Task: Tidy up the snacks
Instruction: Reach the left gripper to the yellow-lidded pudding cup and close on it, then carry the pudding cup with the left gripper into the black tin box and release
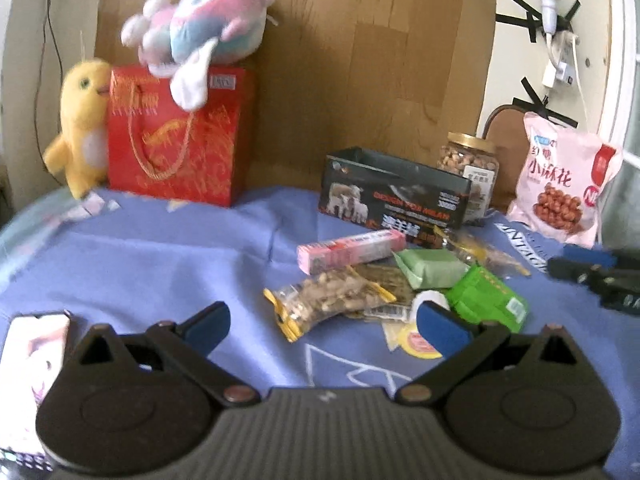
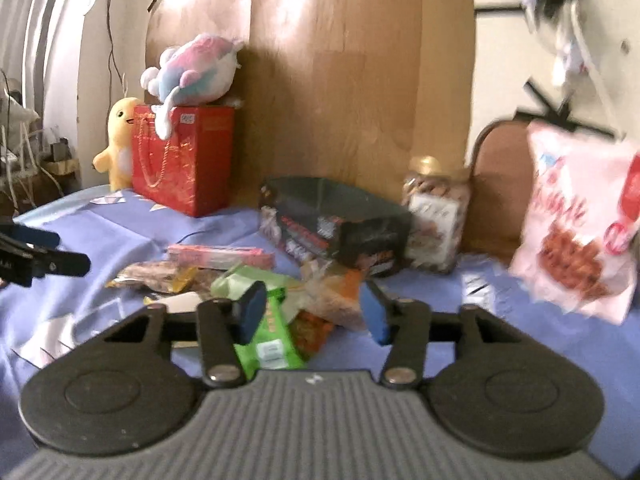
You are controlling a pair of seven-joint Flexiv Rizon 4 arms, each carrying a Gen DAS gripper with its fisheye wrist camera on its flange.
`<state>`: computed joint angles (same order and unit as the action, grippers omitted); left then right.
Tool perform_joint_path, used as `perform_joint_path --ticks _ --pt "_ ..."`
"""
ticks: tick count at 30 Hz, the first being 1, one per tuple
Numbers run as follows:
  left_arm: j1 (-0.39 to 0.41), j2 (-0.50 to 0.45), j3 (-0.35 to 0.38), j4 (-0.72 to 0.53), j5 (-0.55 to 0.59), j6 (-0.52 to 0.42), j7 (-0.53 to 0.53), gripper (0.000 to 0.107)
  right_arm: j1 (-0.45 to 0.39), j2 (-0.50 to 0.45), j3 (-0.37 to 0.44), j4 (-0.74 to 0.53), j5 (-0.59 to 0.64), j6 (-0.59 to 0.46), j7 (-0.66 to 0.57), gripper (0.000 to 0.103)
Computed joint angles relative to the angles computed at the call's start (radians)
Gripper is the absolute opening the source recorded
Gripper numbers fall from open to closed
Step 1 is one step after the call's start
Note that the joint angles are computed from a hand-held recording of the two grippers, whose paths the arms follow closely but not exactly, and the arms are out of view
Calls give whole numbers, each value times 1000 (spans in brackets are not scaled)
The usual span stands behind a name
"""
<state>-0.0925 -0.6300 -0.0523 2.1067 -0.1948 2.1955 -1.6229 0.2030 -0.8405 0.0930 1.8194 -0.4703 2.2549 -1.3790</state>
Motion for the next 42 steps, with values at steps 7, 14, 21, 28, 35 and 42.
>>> perform_joint_path --ticks 7,14,21,28,35,42 --pt "225 -36 -199 -73 245 -102 -95 93 -74 -15 70 27 -261 -36 61 42" --pt "386 -137 -405 -161 400 -192 -117 85 -115 -41 114 -13 -427 -104 114 42" --pt "503 -252 -567 -201 436 -236 -103 72 -145 -101 155 -104 -549 -178 221 42" --pt "566 -298 -656 -188 436 -241 -77 51 -165 -122 179 -126 -586 -187 286 24" --pt "560 -265 -665 -202 442 -219 -95 51 -85 -86 92 -101 -445 -73 225 24" --pt "536 -314 -723 -409 409 -358 38 50 -57 -125 62 -257 -383 -82 247 24"
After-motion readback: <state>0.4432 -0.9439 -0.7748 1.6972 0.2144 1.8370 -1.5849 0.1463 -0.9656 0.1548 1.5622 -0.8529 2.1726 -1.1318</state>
